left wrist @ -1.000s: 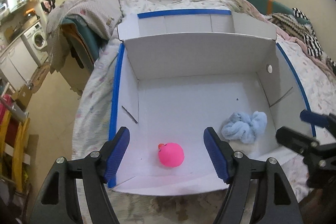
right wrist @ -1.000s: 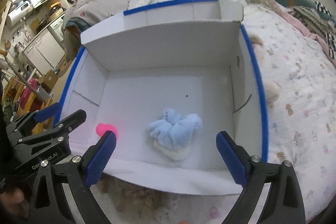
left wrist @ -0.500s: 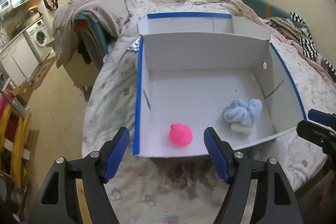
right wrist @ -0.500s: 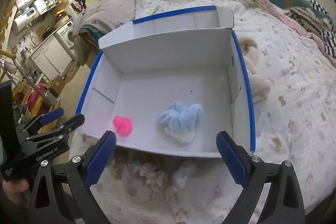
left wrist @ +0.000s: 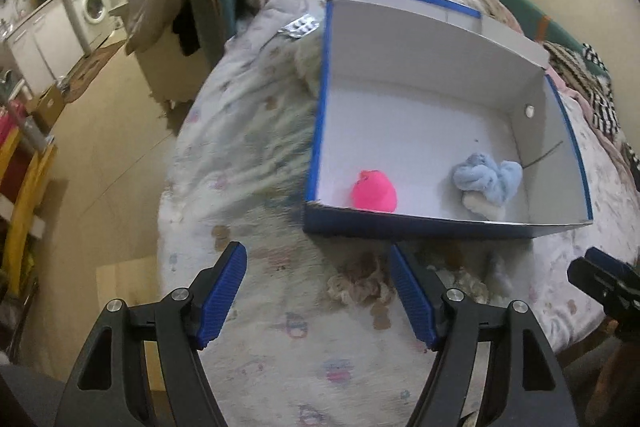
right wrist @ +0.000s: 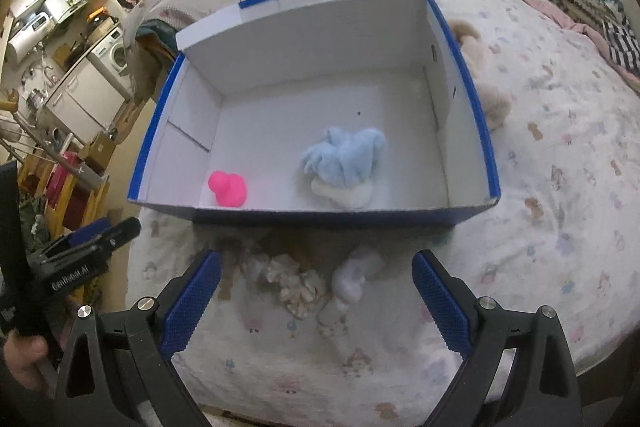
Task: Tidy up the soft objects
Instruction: 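Withdraw both tools from the box toward the remaining items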
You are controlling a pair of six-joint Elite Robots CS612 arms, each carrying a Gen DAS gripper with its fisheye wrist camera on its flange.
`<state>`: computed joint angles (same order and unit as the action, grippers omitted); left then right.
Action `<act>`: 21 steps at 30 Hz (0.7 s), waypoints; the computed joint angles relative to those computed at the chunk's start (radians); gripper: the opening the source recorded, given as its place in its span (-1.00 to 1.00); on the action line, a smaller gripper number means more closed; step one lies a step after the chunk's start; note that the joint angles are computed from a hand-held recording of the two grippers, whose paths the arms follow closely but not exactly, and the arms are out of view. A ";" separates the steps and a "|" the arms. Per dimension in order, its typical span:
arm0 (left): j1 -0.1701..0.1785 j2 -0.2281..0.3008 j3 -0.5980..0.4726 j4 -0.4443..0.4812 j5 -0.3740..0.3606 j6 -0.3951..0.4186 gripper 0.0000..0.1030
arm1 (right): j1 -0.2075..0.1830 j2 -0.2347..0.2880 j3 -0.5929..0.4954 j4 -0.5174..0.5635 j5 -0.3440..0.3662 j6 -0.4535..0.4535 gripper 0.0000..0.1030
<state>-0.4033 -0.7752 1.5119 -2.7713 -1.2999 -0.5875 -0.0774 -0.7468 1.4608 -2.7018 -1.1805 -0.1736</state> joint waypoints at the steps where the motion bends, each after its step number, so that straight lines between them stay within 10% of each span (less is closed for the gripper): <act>1: 0.000 0.000 0.000 0.011 0.003 -0.006 0.38 | 0.001 0.001 0.000 0.003 -0.001 0.000 0.98; 21: 0.035 0.082 -0.101 0.180 -0.186 -0.038 0.38 | -0.016 0.049 -0.060 0.097 0.004 0.139 0.98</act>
<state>-0.3684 -0.6934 1.4110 -2.5916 -1.4861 -0.6253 -0.0938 -0.6974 1.4013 -2.6047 -1.1769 -0.0348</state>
